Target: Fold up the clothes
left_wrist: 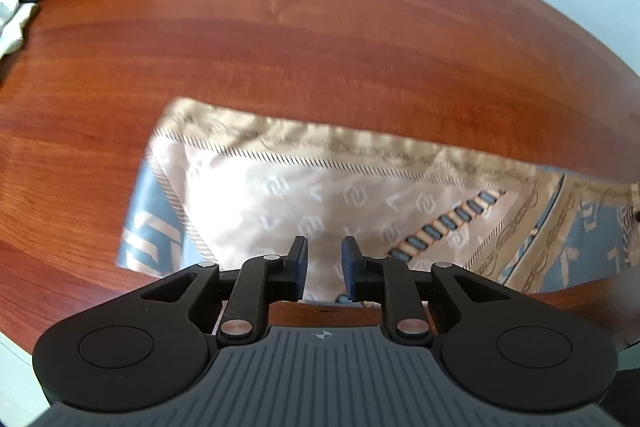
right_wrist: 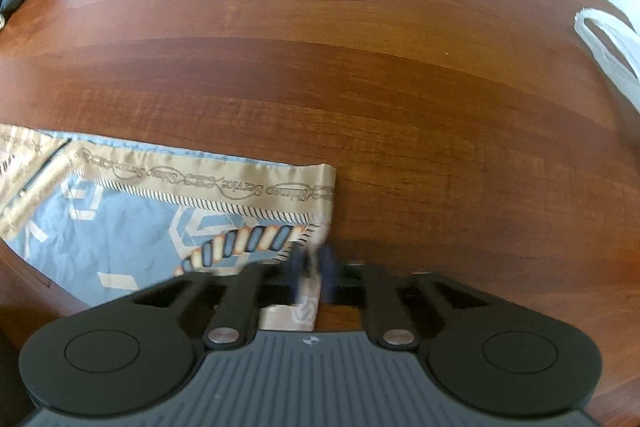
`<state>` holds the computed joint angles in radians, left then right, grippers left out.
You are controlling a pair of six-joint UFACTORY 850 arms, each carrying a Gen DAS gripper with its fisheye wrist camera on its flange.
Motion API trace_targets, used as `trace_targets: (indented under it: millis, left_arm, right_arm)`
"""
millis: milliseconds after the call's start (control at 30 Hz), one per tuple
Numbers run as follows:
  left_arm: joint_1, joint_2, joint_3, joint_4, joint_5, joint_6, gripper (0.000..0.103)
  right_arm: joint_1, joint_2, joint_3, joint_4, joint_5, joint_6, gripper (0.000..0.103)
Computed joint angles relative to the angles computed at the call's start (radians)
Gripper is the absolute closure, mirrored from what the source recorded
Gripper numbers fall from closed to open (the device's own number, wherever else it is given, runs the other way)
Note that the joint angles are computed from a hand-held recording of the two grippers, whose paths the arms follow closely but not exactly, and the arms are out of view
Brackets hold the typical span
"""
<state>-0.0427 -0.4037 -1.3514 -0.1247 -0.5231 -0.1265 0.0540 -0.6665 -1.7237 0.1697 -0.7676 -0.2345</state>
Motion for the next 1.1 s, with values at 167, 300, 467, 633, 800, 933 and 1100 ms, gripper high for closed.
trace_targets:
  millis: [167,300,467,633,800,933,1100]
  left_arm:
    - [0.020,0.018,-0.001,0.030,-0.004,-0.019,0.080]
    - [0.040,0.031,0.008,0.052,-0.001,-0.027,0.080]
    - [0.065,0.046,0.026,0.031,0.013,0.015,0.079]
    - [0.106,0.047,0.020,-0.053,0.007,0.157,0.079]
    - [0.158,0.034,-0.009,-0.162,-0.025,0.327,0.078]
    - [0.207,0.013,-0.040,-0.237,-0.065,0.460,0.078]
    - [0.253,-0.006,-0.065,-0.299,-0.103,0.571,0.077]
  right_arm:
    - [0.007,0.016,0.005,0.051,-0.007,0.003,0.101]
    - [0.029,0.017,-0.007,0.041,-0.015,0.068,0.101]
    - [0.074,0.030,-0.005,0.040,0.013,0.107,0.102]
    - [0.144,0.034,-0.022,0.014,0.016,0.179,0.102]
    - [0.205,0.012,-0.060,-0.004,-0.002,0.252,0.102]
    - [0.256,-0.017,-0.105,-0.016,-0.014,0.314,0.102]
    - [0.321,-0.064,-0.182,-0.018,-0.034,0.378,0.102]
